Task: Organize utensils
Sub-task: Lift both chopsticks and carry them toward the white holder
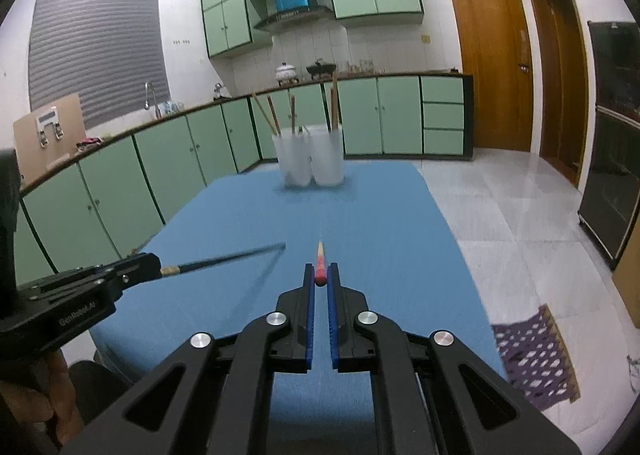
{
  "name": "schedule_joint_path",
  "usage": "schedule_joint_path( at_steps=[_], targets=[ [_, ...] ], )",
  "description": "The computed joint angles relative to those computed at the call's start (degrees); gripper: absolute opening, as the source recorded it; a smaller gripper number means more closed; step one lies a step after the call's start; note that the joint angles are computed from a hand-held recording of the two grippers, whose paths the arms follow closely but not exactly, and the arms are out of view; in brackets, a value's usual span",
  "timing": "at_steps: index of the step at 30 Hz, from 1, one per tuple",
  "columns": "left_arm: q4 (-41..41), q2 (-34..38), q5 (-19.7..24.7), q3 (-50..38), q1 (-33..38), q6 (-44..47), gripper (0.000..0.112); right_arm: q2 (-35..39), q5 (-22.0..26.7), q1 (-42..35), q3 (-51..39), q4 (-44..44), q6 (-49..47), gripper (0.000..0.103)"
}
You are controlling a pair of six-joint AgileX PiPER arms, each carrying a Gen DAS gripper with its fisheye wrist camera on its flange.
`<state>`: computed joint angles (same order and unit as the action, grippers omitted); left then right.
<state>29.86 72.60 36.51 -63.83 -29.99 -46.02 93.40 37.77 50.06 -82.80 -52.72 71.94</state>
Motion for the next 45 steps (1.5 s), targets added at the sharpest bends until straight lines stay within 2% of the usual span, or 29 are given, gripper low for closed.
schedule_joint_path(
  at_steps=[7,10,14,16,17,18,19,21,25,27,30,32,39,41,42,43,45],
  targets=[
    [-3.5,1.07,2.53,-6.31,1.37,6.78,0.002,4.35,1.75,-2.37,-12.67,10.99,-16.95,0.006],
    [-5.13,2.14,2.61,-8.67,2.6,9.52,0.002,8.27,3.93,-4.11,-21.22,17.87,-26.37,0.006],
    [-11.95,3.41,1.22,-10.47,6.22,15.76,0.001,13.73,7.66,-6.08,-31.83,24.55,-35.71,0.006],
    [-15.79,2.36,-1.42,-8.3,8.03,18.94,0.003,14.82,8.54,-6.5,-34.0,25.11,-36.87,0.006],
    [-17.28,1.26,-3.08,-5.93,8.5,19.55,0.003,14.45,7.9,-6.84,-33.05,25.42,-36.49,0.006],
    [-18.4,-0.71,-6.15,-1.42,8.69,19.28,0.012,14.03,7.33,-6.87,-31.91,25.08,-35.84,0.006],
    [-17.23,-1.75,-7.53,1.37,8.26,17.91,0.029,13.24,6.47,-6.79,-30.0,24.24,-34.76,0.006],
    [-10.51,-3.23,-9.98,8.29,5.75,10.06,0.034,11.54,4.3,-6.81,-25.61,22.96,-32.32,0.006],
    [-4.36,-1.6,-12.78,16.03,2.44,0.15,0.034,9.56,1.78,-8.06,-20.59,24.04,-30.19,0.006],
    [0.84,-0.22,-12.84,18.2,-0.73,-5.08,0.034,8.51,0.77,-8.31,-18.45,23.55,-29.11,0.006],
    [2.74,1.27,-12.53,18.9,-2.82,-6.14,0.034,7.84,-0.12,-8.83,-17.31,23.77,-28.9,0.006],
    [6.29,2.52,-10.76,18.25,-4.73,-8.65,0.033,7.6,-0.72,-9.04,-16.78,23.81,-28.51,0.006],
    [6.56,4.29,-9.06,17.22,-3.91,-9.16,0.031,7.15,-1.53,-9.25,-15.99,23.82,-28.27,0.006],
    [4.32,4.51,-9.5,17.12,-2.91,-7.06,0.031,7.13,-1.55,-9.3,-15.91,23.9,-28.57,0.006],
    [3.19,4.73,-9.62,16.98,-2.42,-5.87,0.027,6.97,-1.69,-9.27,-15.58,23.63,-28.21,0.006],
    [0.71,4.98,-9.96,16.84,-1.6,-3.34,0.015,6.72,-1.99,-9.28,-15.01,23.41,-27.75,0.006],
    [-0.45,5.28,-9.81,16.55,-1.23,-2.4,0.008,6.56,-2.07,-9.23,-14.72,23.18,-27.17,0.006]
  ],
)
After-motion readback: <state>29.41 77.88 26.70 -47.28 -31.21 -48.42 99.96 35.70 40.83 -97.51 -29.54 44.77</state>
